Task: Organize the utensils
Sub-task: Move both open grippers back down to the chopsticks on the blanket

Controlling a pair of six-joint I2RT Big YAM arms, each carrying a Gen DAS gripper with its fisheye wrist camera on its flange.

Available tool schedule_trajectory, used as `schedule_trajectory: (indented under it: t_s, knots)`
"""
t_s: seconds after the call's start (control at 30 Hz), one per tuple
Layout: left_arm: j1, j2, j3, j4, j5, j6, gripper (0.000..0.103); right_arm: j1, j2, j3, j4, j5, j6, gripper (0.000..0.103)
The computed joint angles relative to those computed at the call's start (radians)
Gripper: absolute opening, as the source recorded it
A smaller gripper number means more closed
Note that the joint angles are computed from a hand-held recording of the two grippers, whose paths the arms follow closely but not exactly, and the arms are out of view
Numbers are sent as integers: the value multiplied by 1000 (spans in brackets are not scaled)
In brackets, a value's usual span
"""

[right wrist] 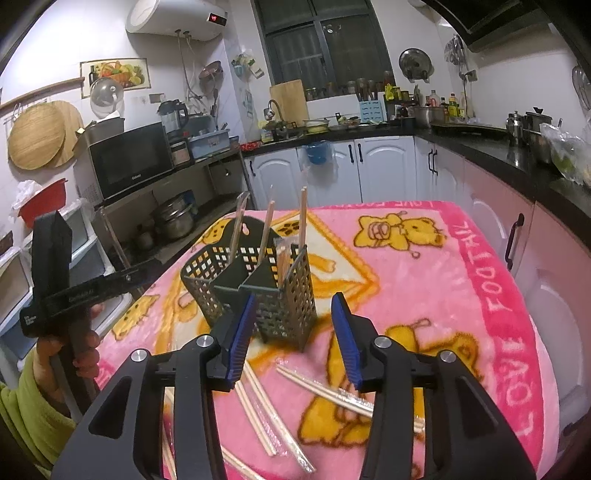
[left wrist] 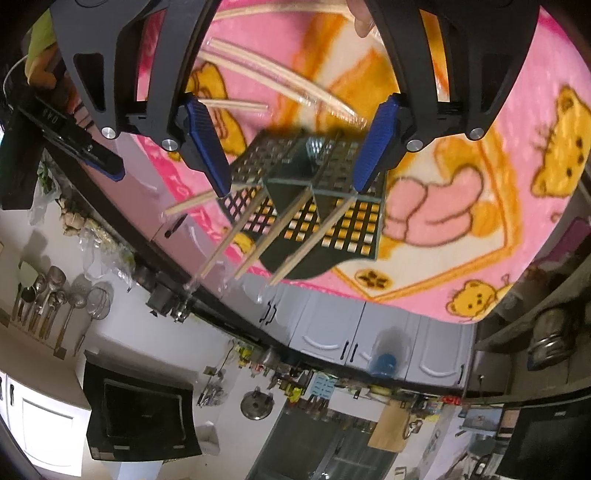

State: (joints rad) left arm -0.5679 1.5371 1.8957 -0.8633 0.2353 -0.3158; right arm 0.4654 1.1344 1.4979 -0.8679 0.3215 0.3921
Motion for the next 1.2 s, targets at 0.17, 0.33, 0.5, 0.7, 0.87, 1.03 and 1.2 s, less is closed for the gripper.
schedule_trajectory:
  t_s: [0.17, 0.33, 0.5, 0.7, 0.87, 1.03, 1.2]
  knots:
    - [-7, -29, -51, -4, -6, 17, 66, 19, -18, -28, -11, 18, 13, 43]
    - [-7, -56, -99, -12, -11, 27, 66, 34, -30, -51, -20, 26, 25, 43]
    - [3, -85, -145, -22, -14, 30, 71, 51, -41, -76, -19, 29, 40, 43]
    - [7, -117, -199, -42, -21, 47, 71, 62, -48, -100, -30, 24, 55, 43]
    - [13, -138, -241, -62, -8, 54, 71, 76, -51, -114, -36, 27, 63, 43]
    - [20, -153, -276, -77, 4, 63, 71, 83, -51, -123, -44, 25, 67, 43]
    - [24, -164, -304, -86, 11, 63, 71, 90, -53, -137, -59, 20, 66, 43]
